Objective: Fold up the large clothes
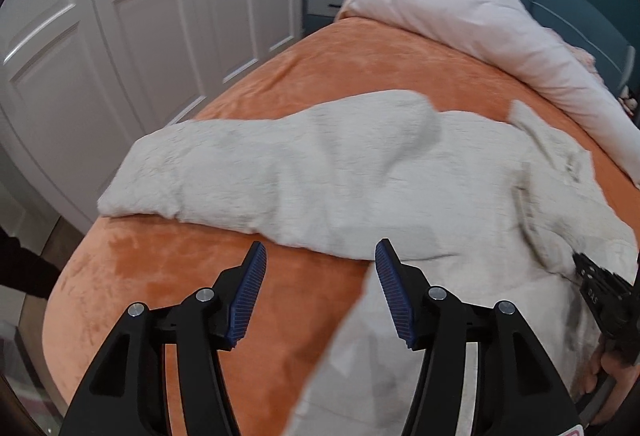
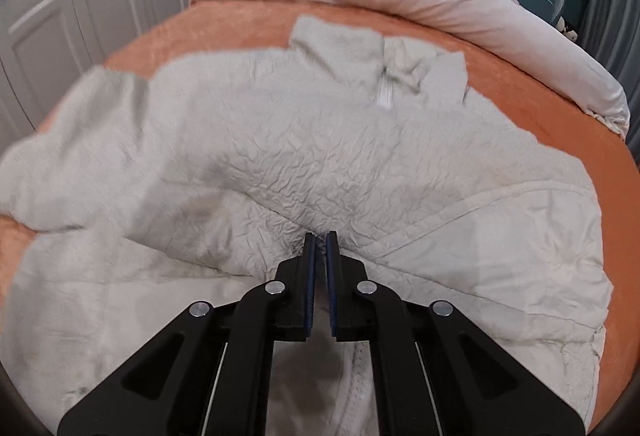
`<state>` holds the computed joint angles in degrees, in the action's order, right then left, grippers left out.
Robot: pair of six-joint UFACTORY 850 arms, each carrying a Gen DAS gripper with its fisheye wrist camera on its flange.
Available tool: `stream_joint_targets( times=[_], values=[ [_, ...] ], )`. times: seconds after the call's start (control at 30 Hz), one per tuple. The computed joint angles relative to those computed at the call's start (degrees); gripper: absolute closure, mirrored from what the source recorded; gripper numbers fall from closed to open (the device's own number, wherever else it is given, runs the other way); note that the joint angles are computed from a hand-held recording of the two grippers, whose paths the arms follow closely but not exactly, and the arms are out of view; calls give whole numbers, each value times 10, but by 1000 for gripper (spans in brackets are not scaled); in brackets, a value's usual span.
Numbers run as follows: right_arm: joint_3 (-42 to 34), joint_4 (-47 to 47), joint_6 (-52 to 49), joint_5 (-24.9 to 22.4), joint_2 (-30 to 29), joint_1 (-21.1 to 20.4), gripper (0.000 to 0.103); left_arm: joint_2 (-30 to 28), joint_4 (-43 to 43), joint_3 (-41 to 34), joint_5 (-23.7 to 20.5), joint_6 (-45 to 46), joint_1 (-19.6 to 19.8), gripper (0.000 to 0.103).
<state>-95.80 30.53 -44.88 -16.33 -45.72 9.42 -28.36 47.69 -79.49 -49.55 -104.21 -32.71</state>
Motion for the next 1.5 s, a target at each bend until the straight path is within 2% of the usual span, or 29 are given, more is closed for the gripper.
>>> stream_joint_targets(
  times=[0.17,0.27,0.33,0.43,0.57,0.6,0.63,0.67,0.7,0.73,0.77,0.9,1.1,1.2,1.3,1.5],
  values=[
    [22,95,-98,25,4,-2,98,14,-14,43,1,-6,32,41],
    [27,136,-137,29,6,-3,98,40,-6,93,29,-52,57,38],
    [35,197,-194,29,8,-6,98,70,4,147,64,-114,83,38],
    [42,263,-254,26,10,-11,99,100,15,203,92,-183,113,38],
    [44,290,-278,26,10,-11,99,108,12,232,114,-195,140,38],
    [45,297,-285,26,10,-11,99,104,18,226,106,-192,141,39],
    [45,304,-291,26,10,-12,99,100,22,218,102,-183,141,43],
    [46,310,-296,26,10,-12,99,97,25,213,102,-177,142,59],
    [46,316,-301,25,11,-12,99,95,31,206,118,-167,144,86],
    [46,318,-302,24,11,-13,99,95,35,200,137,-158,149,97],
    [45,323,-306,21,10,-14,99,96,37,194,140,-152,150,101],
    [46,348,-323,9,10,-18,99,89,110,121,52,-141,102,103],
    [55,377,-344,-6,20,-24,98,31,169,-46,-19,-49,17,103],
    [79,413,-381,-27,41,-33,91,-23,163,-146,-15,18,-13,103],
    [113,462,-436,-68,71,-54,74,-91,139,-254,-5,92,-34,103],
    [159,484,-484,-102,115,-100,72,-236,39,-475,-3,244,-58,103]
  ],
)
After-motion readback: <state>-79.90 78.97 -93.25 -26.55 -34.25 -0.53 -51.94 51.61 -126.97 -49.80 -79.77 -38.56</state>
